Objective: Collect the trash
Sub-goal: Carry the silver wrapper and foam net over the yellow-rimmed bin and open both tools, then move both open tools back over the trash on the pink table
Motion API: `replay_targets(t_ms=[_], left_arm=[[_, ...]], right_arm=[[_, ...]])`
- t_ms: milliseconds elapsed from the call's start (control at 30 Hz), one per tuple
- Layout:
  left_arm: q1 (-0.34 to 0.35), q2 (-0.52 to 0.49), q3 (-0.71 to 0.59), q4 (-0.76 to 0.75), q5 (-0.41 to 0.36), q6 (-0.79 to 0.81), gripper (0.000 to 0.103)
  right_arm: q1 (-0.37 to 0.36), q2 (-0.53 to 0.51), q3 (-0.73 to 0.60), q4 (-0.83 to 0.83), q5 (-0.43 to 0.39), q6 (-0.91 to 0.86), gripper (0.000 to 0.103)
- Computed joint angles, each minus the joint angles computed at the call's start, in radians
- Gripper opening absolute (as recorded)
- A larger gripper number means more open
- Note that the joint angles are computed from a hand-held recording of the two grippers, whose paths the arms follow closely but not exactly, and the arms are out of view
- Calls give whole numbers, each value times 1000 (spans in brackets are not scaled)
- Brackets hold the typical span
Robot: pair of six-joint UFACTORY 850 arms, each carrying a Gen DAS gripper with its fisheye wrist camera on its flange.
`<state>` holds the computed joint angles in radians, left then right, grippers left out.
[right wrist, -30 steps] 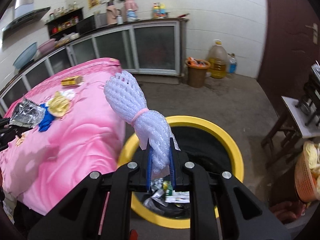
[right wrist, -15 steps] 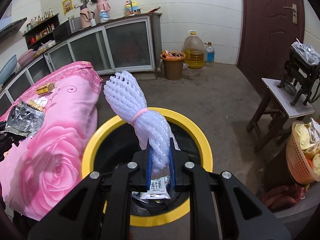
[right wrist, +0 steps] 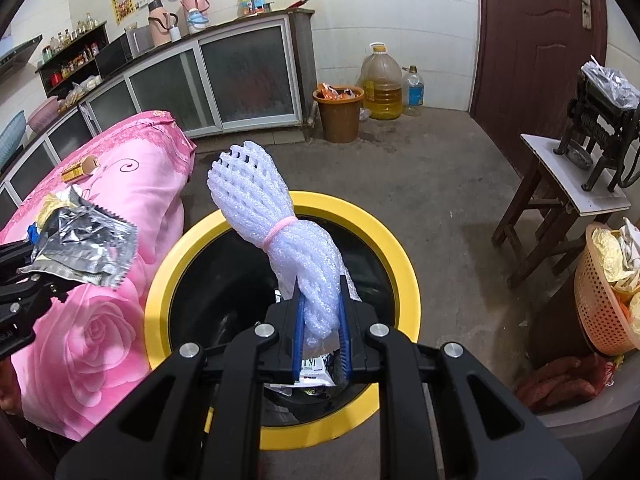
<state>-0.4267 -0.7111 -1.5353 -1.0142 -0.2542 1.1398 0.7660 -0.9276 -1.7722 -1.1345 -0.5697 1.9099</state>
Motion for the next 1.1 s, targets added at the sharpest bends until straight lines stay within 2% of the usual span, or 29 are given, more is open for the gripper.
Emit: replay_targets(t_ms=[200, 500, 533, 567, 600, 633, 667, 733, 800, 867, 933, 1100], left_arm=[[-13, -36, -35, 65, -7, -81, 22], [-22, -81, -90, 125, -29, -155, 23], [-21, -81, -89, 109, -26, -147, 27], [-19, -79, -86, 97, -20, -144, 33], [-16, -77, -83, 73, -20, -128, 45], [-9, -72, -76, 28, -20, -97, 53], [-6, -70, -73, 6, -22, -84, 56], [2, -61, -63, -24, -15, -77, 76], [9, -47, -42, -102, 3, -17, 80], [14, -36, -31, -114, 11, -9, 81], [18, -22, -13, -159, 33, 30, 88], [29, 5, 14, -282, 31, 153, 89]], right_arm=[[-14, -16, -13, 50, 32, -29, 15], [-22, -33, -41, 101, 15, -76, 18], [-24, -33, -42, 107, 12, -77, 19], [-24, -36, -48, 125, 4, -89, 26], [-26, -35, -46, 129, -1, -86, 35], [-25, -31, -39, 119, -6, -63, 40], [-26, -26, -31, 112, -12, -50, 46], [-25, -22, -25, 107, -30, -42, 46], [-27, -13, -12, 104, -27, -26, 47], [-27, -7, -5, 104, -23, -21, 47], [-24, -5, -6, 106, -24, -25, 47], [-17, -2, -17, 94, -24, -21, 47]])
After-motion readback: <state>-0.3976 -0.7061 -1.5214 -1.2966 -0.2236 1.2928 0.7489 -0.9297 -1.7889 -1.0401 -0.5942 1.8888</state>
